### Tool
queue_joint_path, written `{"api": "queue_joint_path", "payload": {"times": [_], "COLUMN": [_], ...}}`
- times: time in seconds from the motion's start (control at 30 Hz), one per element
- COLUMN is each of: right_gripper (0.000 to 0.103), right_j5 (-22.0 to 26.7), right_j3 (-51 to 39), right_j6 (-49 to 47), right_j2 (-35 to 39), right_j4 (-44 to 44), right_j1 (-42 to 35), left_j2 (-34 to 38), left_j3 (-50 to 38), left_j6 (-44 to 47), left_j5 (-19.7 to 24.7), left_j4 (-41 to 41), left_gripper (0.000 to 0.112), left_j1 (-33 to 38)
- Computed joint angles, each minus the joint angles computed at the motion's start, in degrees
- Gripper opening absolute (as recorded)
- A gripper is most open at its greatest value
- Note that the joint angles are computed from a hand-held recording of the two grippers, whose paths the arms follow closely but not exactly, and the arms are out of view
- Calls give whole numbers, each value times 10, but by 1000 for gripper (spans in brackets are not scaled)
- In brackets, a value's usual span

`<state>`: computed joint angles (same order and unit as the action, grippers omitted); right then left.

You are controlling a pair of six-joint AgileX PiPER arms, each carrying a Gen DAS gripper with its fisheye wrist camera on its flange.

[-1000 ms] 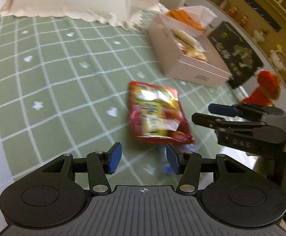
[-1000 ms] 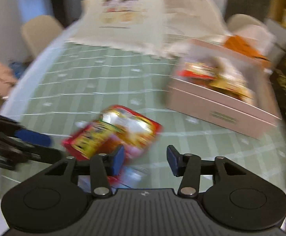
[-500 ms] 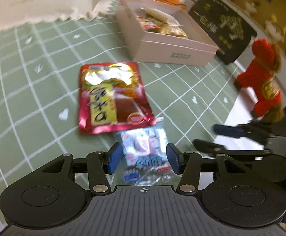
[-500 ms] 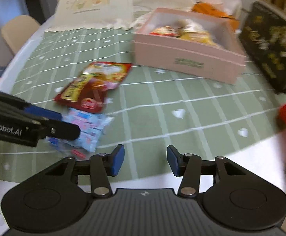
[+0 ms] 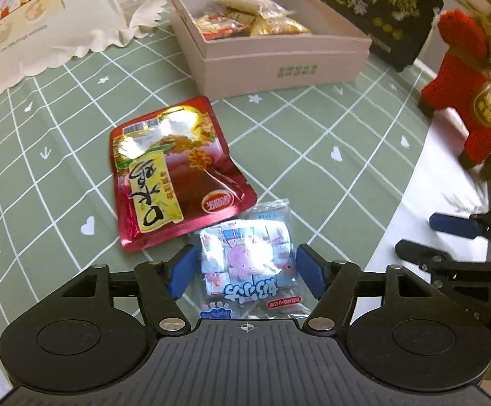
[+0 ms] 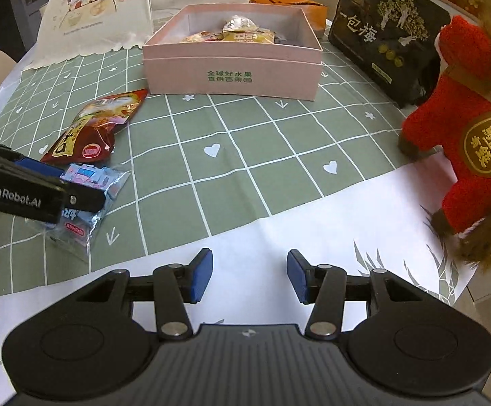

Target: Organize snacks

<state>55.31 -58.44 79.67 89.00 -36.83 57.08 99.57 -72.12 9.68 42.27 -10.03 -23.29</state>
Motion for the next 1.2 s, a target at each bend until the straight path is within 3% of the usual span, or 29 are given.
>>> {"api": "queue_joint_path", "payload": {"times": [0.13,0.23,0.43,0.57,0.67,0.87,1.0,1.03,1.07,1.2], "right_gripper": [49,49,49,49,49,49,49,51,60,69], "right_j5": [-1,-6,-30,-89,-119,-83,-74,-76,-70,-60], "right_j3": [-2,-7,-36,-71,-130,-319,-426,-452,-476,-499], "right_j6": [-3,-14,-53,-102,-158,-224,-305,-347,-371,-340], "right_j2": [-1,3,21,42,84,224,308,329,351,387], "right_j4": [4,6,14,41,68,15,15,35,42,-35], "right_j1": [-6,-14,-38,-68,-85,-61,-56,-60,-59,-40], "left_j2": [-4,-18,-75,-113,-129,-130,-142,-144,-143,-137], "left_j3": [14,34,100,139,157,166,182,185,188,184], "left_j6": [-7,28,134,147,135,124,132,132,130,154], "left_j5": [-18,-31,-16,-5,-14,-21,-35,-39,-45,-37], "left_j4": [22,-7,-119,-149,-157,-184,-190,-190,-190,-215], "left_gripper": [77,72,65,65,65,65,66,66,66,66], "left_j1": [-13,2,80,160,216,285,281,278,274,290]}}
